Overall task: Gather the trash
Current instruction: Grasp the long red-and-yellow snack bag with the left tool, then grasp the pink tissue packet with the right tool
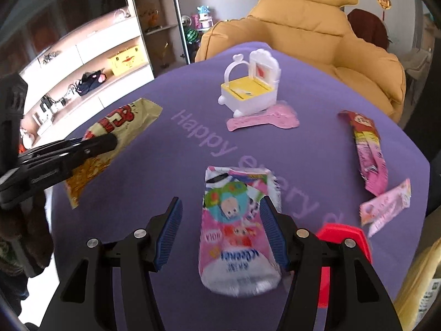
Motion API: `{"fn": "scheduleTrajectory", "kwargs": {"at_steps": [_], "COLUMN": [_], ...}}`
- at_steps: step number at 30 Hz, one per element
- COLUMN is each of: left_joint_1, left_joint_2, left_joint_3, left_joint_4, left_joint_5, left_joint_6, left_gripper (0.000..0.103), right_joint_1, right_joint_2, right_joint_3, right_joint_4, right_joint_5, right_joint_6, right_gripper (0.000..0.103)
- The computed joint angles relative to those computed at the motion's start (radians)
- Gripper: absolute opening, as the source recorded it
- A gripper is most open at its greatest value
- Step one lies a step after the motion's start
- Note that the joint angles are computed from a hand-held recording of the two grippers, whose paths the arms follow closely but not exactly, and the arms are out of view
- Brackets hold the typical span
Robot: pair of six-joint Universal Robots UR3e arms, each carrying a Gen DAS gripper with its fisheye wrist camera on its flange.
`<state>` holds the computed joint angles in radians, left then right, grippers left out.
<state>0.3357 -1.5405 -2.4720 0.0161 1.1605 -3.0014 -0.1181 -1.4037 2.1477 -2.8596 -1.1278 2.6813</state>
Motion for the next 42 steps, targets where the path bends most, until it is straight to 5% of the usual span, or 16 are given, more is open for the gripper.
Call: {"fn": "scheduleTrajectory", "kwargs": {"at_steps": [11, 32, 34, 36, 42], "left_joint_1": [0.11, 0.097, 0.099, 0.1, 0.096], "left_joint_2": [0.08, 0.039, 0.045, 0.055, 0.146], "left_joint_3": [-0.055, -0.047, -0.048, -0.045, -0.037], "left_joint_4": [-0.076, -0.093, -0.099, -0.111, -0.164], "left_joint_5": [-0.133, -0.145, -0.147, -0.148, -0.16], "left_joint_6": [0.036, 0.013, 0.018, 0.016, 0.004], "left_gripper": [0.024, 0.024, 0.024, 0.024, 0.024], "right_joint_1": [0.017, 0.011, 0.008, 0.004, -0.068], "right_joint_2": [0.067, 0.043, 0.052, 0.048, -0.099], "right_joint_3": [0.066, 0.141, 0.131, 0.106, 0.152], "right_joint_4": [-0.164, -0.215, -0.224, -0.185, -0.121], "right_joint_5": [-0.086, -0.062, -0.062, -0.061, 0.042], "right_joint_6": [0.042, -0.013, -0.012, -0.007, -0.017], "right_gripper": [0.055, 0.056, 0.047, 0.021, 0.009]}}
